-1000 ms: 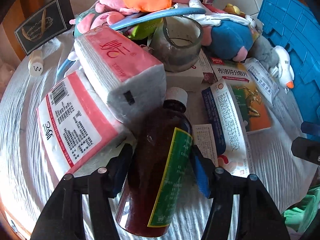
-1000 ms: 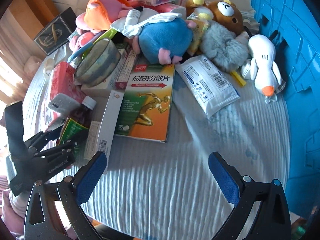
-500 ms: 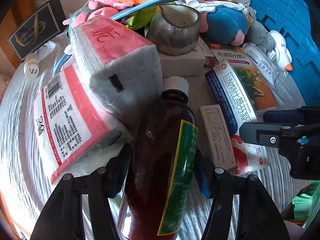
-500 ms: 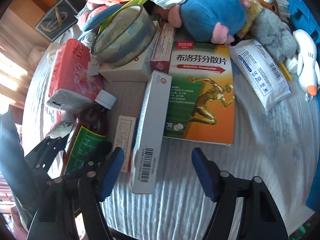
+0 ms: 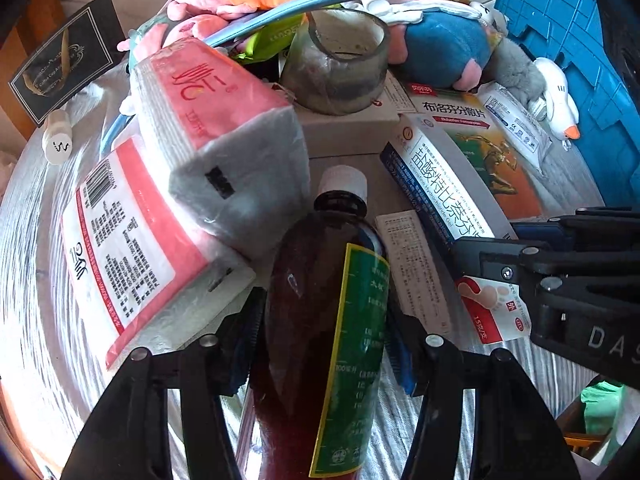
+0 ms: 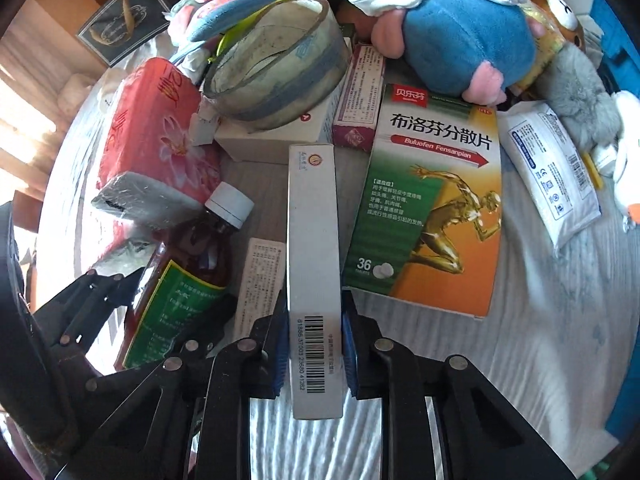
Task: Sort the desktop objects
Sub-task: 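Grasp the brown medicine bottle with the left tool while the right tool grasps a white box, then carry the bottle and white box into the blue crate and release them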
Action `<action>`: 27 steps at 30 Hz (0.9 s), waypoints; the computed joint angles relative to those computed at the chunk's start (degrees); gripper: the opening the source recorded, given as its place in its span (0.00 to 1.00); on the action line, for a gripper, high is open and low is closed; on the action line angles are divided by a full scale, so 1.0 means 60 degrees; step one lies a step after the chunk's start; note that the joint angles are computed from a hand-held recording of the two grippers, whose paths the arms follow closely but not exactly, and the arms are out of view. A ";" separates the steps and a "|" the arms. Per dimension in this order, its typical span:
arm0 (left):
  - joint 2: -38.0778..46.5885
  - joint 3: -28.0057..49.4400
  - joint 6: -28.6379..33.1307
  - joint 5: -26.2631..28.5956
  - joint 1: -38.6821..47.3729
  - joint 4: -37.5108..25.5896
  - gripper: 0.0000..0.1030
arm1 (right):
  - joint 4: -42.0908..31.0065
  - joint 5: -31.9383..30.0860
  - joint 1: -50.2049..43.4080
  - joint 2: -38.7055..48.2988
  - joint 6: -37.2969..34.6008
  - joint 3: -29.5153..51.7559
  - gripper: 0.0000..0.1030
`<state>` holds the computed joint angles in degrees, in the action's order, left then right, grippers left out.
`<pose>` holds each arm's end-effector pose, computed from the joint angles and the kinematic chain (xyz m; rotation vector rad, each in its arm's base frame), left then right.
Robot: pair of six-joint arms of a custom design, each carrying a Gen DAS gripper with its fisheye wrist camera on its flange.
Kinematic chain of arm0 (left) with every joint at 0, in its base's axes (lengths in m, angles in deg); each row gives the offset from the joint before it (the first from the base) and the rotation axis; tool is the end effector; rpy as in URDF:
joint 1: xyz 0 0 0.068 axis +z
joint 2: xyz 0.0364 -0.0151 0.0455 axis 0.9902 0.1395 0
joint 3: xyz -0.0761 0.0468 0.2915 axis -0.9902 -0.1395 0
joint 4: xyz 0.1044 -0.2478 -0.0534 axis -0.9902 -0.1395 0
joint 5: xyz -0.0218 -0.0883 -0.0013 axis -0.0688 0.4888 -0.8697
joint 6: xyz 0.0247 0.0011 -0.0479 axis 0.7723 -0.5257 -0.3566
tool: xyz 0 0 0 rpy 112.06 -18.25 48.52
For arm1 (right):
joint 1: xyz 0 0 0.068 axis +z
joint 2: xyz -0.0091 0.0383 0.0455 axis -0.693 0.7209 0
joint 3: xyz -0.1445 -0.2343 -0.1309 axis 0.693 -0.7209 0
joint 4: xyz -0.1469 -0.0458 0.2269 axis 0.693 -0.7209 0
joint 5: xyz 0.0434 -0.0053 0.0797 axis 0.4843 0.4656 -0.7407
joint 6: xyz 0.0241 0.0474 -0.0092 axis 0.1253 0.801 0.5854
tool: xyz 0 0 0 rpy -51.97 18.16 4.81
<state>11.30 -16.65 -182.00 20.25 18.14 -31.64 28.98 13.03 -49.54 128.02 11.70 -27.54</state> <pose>0.1130 -0.1979 0.1349 -0.7118 2.6408 0.0906 0.3102 -0.0207 0.1468 -0.6817 2.8569 0.3535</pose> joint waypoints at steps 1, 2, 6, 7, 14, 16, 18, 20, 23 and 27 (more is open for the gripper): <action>-0.0029 0.0148 -0.0056 -0.0067 -0.0067 -0.0213 0.52 | -0.0116 -0.0056 -0.0068 -0.0104 -0.0110 0.0012 0.21; -0.0060 0.0306 -0.0108 -0.0162 -0.0136 -0.0447 0.51 | -0.0251 -0.0131 -0.0167 -0.0246 -0.0245 0.0035 0.21; -0.0219 0.1061 -0.0306 -0.0652 -0.0353 -0.1460 0.50 | -0.0802 -0.0463 -0.0644 -0.0757 -0.0683 0.0264 0.21; -0.0319 0.1211 -0.0110 -0.0815 -0.0214 -0.1656 0.50 | -0.0914 -0.0510 -0.0767 -0.0878 -0.0775 0.0341 0.21; 0.0003 0.3167 0.0853 -0.2081 0.0187 -0.3019 0.50 | -0.1570 -0.1085 -0.1761 -0.1461 -0.1271 0.1208 0.22; 0.0086 0.3780 0.1138 -0.2482 0.0204 -0.3424 0.49 | -0.1681 -0.1350 -0.2195 -0.1720 -0.1522 0.1266 0.21; 0.0122 0.4293 0.1484 -0.2816 0.0252 -0.3656 0.49 | -0.1773 -0.1593 -0.2495 -0.1899 -0.1587 0.1481 0.21; 0.0391 0.5083 0.2003 -0.3140 0.0349 -0.3826 0.49 | -0.1999 -0.1861 -0.2850 -0.2040 -0.1682 0.1841 0.22; 0.0811 0.6128 0.2775 -0.3619 0.0459 -0.3939 0.49 | -0.2250 -0.2207 -0.3306 -0.2072 -0.1681 0.2502 0.22; 0.1368 0.7596 0.3951 -0.4151 0.0677 -0.3878 0.49 | -0.2574 -0.2682 -0.4046 -0.1976 -0.1765 0.3640 0.21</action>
